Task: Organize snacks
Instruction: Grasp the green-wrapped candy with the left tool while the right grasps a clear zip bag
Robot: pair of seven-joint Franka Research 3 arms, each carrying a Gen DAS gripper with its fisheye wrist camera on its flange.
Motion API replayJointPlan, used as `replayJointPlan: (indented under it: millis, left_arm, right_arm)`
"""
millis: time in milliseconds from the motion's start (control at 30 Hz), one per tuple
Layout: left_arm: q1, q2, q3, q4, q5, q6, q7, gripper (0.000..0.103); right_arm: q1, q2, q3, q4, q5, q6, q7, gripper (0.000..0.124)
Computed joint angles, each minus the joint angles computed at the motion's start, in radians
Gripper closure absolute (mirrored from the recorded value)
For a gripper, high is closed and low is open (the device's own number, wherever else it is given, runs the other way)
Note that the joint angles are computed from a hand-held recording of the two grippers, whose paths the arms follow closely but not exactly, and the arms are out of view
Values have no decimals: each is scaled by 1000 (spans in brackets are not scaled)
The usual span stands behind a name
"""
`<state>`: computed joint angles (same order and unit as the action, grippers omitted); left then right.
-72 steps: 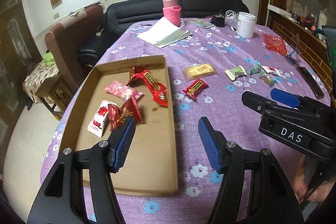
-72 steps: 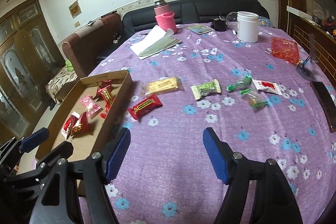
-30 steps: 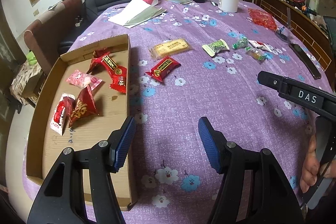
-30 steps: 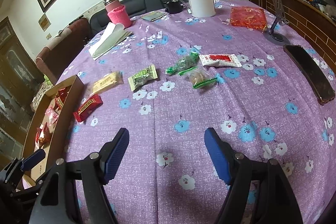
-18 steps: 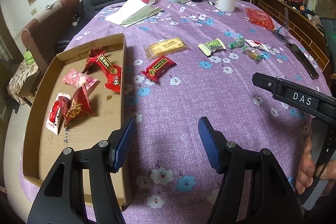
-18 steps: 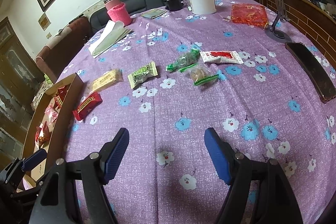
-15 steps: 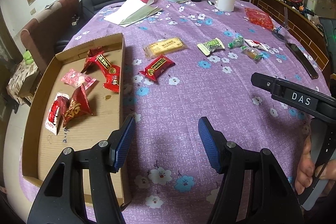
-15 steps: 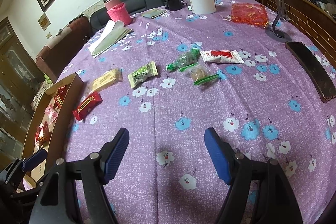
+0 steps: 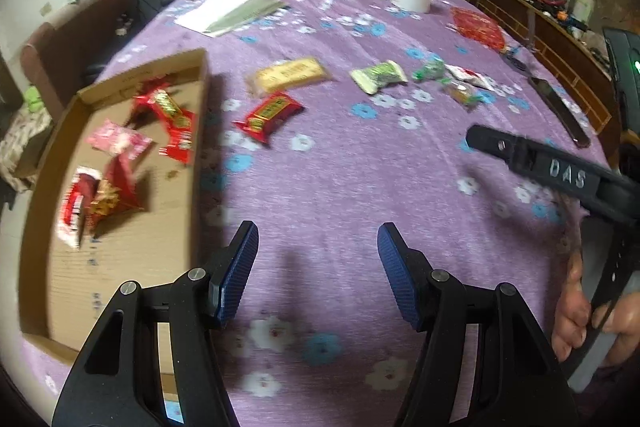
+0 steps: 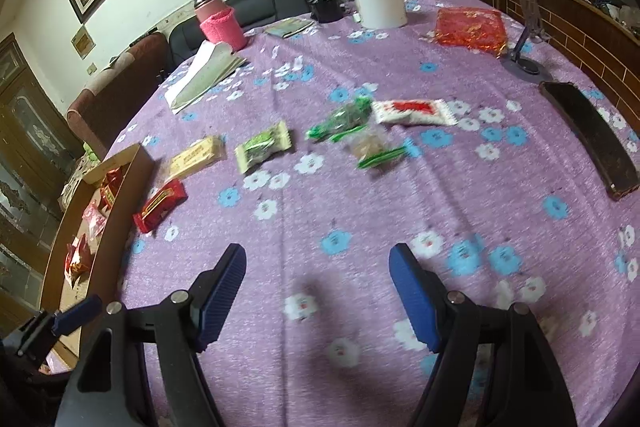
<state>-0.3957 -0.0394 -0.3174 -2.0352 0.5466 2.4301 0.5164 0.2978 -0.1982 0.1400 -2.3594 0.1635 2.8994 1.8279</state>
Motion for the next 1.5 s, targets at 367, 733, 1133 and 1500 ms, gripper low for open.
replayJointPlan:
  millis: [367, 733, 1133, 1500]
  left_arm:
    - [-18, 83, 5, 38, -168, 86, 153, 40]
    - [-25, 94, 9, 18, -160, 160, 153, 12]
    - [12, 87, 24, 46, -362, 191, 384, 17]
    - [15, 419, 62, 520, -179, 40, 646, 17]
  right_arm:
    - [-82, -10, -81, 2, 26, 26, -13, 47]
    - [-22, 177, -70, 211, 122, -15, -272, 48]
    - [-9, 282, -64, 293, 114, -65, -334, 89]
    - [-36, 255, -55, 284, 391, -110, -504, 89]
